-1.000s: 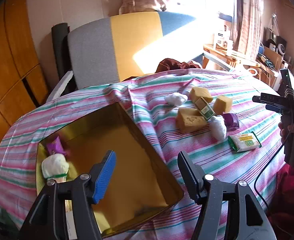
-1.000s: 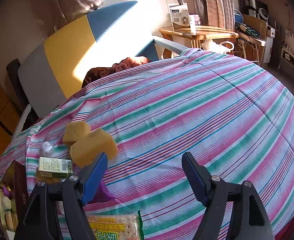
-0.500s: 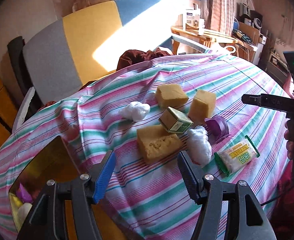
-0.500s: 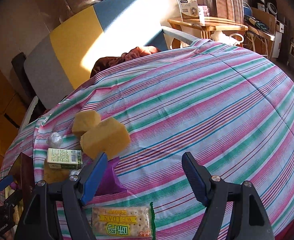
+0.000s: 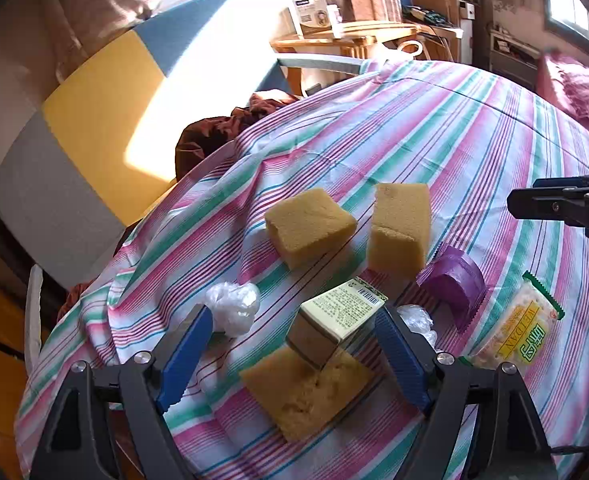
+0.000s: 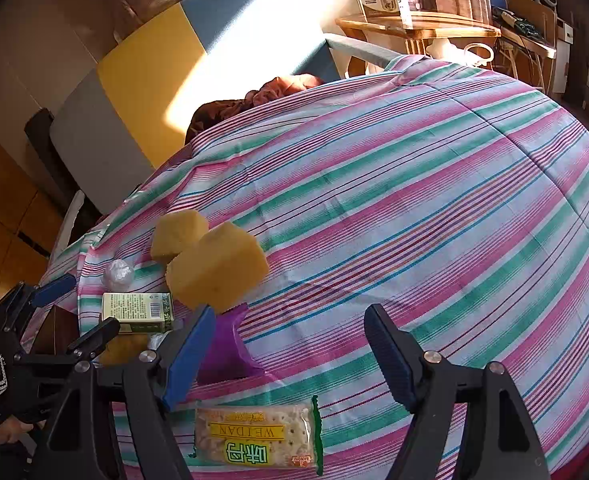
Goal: Organize objects
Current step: 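Grasp the small green carton with the left gripper, then carry the green carton over the gold tin with the left gripper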
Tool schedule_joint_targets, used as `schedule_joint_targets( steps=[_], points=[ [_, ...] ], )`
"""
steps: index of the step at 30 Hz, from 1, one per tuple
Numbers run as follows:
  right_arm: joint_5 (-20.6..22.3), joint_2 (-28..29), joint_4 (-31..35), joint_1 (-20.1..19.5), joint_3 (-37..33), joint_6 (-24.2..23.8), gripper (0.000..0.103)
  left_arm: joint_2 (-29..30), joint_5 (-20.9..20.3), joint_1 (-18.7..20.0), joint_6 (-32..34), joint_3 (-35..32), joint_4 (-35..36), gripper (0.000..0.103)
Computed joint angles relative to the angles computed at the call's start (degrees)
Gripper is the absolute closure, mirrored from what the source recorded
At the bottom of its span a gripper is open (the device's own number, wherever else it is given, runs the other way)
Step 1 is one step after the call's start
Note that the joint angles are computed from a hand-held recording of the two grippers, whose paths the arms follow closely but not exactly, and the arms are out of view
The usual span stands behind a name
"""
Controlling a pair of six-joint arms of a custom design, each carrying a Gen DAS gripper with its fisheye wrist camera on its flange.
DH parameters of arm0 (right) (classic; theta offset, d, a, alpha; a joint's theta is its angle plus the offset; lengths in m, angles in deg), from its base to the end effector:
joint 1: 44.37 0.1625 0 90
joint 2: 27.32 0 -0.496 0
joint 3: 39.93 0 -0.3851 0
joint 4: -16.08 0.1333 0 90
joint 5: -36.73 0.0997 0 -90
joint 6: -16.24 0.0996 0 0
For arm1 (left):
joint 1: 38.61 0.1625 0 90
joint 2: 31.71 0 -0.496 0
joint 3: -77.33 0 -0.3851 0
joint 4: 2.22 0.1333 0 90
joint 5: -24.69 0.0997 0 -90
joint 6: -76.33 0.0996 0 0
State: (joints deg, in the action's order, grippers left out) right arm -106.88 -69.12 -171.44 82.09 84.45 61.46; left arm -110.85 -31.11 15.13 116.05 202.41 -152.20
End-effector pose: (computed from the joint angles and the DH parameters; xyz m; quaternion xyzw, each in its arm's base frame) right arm 0.3583 -0.3955 0.0798 -0.1260 -0.8779 0.3802 0.2624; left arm -0.1301 -0.4974 0.3172 0.5556 0.7698 -0.1079 0.2952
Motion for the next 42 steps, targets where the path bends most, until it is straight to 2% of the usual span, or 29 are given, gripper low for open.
schedule_joint_targets(
  steps=[5, 6, 7, 9, 11, 14, 17, 18, 20, 24, 28, 36, 37, 38, 42],
  points=[
    [0.4, 0.0, 0.7, -0.1, -0.2, 0.0, 0.025, 3.7, 1.0, 0.5, 4.5, -1.0, 1.9, 0.02],
    [0.4, 0.0, 1.1, -0.2, -0.3, 0.2, 0.025, 4.0, 0.7, 0.8, 3.9, -1.5, 3.4, 0.037],
    [0.5, 0.0, 1.3, -0.2, -0.3, 0.2, 0.025, 4.1, -0.1, 1.3, 2.0, -2.4, 6.2, 0.061],
    [0.5, 0.0, 1.7, -0.3, -0.3, 0.3, 0.025, 3.3, -3.4, 2.2, -0.7, -3.0, 8.2, 0.073],
    [0.4, 0.1, 2.4, -0.3, -0.5, 0.3, 0.025, 1.6, -4.5, 2.3, -0.4, -1.4, 5.4, 0.073],
    [1.1, 0.5, 1.6, -0.1, -0.8, -1.5, 0.025, -1.4, -6.8, 2.7, -3.9, -1.0, 5.9, 0.073],
    [2.1, 1.9, -2.0, 0.8, -1.8, -7.3, 0.025, -5.0, -8.4, 3.0, -8.1, -1.3, 7.1, 0.073],
    [2.8, 2.5, -3.1, 1.1, -2.3, -9.7, 0.027, -6.3, -8.8, 3.1, -9.4, -1.3, 7.5, 0.073],
    [5.5, 3.7, -5.2, 1.5, -3.4, -14.4, 0.041, -8.9, -8.8, 2.9, -10.9, -1.0, 8.1, 0.073],
    [10.0, 6.3, -2.3, 1.8, -6.8, -19.9, 0.047, -14.0, -8.6, 3.0, -14.0, -0.9, 10.0, 0.073],
    [11.1, 8.8, 4.0, 1.2, -10.1, -20.1, 0.047, -18.6, -7.3, 3.3, -18.1, -0.4, 11.8, 0.073],
    [13.5, 10.8, 5.5, -0.9, -11.5, -19.2, 0.047, -27.4, -4.5, 4.6, -22.9, 0.8, 16.6, 0.073],
    [13.6, 11.0, 6.1, -1.1, -11.8, -19.1, 0.055, -28.5, -4.3, 4.8, -23.5, 0.8, 17.3, 0.073],
    [13.4, 11.2, 7.3, -1.2, -12.2, -19.1, 0.071, -29.4, -3.9, 5.0, -23.9, 1.0, 17.8, 0.073],
    [9.4, 12.0, 11.6, -0.2, -14.0, -20.4, 0.076, -33.7, 0.8, 3.9, -25.0, 2.7, 18.1, 0.073]
  ],
)
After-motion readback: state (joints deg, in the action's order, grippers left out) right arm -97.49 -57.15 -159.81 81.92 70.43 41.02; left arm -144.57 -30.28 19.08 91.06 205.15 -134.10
